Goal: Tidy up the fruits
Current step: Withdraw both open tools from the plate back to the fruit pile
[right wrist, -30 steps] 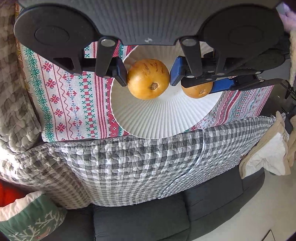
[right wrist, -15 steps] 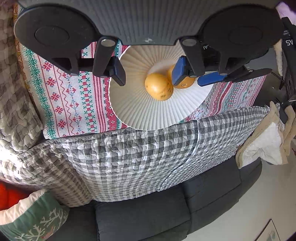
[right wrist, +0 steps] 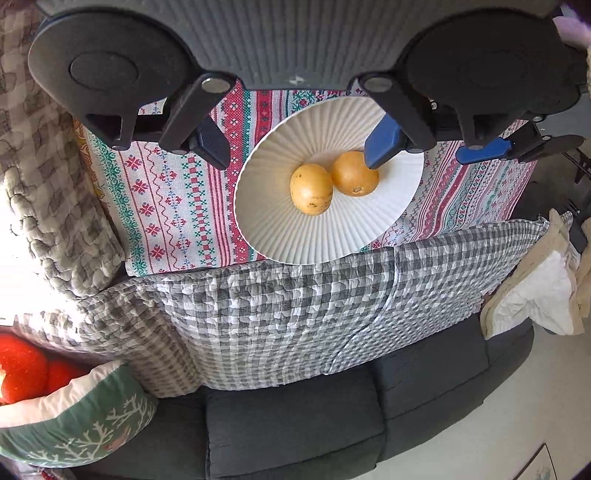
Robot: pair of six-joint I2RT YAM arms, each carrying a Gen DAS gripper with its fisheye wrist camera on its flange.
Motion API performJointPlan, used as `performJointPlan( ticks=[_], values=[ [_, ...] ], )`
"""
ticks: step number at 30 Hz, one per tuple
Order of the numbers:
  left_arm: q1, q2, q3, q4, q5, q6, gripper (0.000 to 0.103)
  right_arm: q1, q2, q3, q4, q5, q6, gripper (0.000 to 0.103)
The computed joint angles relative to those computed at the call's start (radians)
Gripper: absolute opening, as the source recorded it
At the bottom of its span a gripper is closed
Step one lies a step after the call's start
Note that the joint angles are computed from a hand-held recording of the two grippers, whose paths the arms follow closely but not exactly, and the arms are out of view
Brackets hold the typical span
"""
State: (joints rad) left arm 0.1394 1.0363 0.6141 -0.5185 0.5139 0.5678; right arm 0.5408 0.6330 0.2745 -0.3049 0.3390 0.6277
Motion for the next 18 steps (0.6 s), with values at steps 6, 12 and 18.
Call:
performJointPlan(
  ticks=[6,12,18],
  values=[
    [0.126,-0.072,0.005,-0.15,0.055,0.125,0.096,0.246,0.004,0.041,-0.162,0.185,0.149,0.089],
    [0.264,-0.111,0.004,-0.264,0.105,0.258,0.1,0.449,0.036,0.05,-0.243,0.32,0.295,0.098],
    [0.41,-0.078,-0.005,-0.329,0.142,0.408,0.1,0.564,0.092,0.02,-0.247,0.364,0.374,0.102]
  ],
)
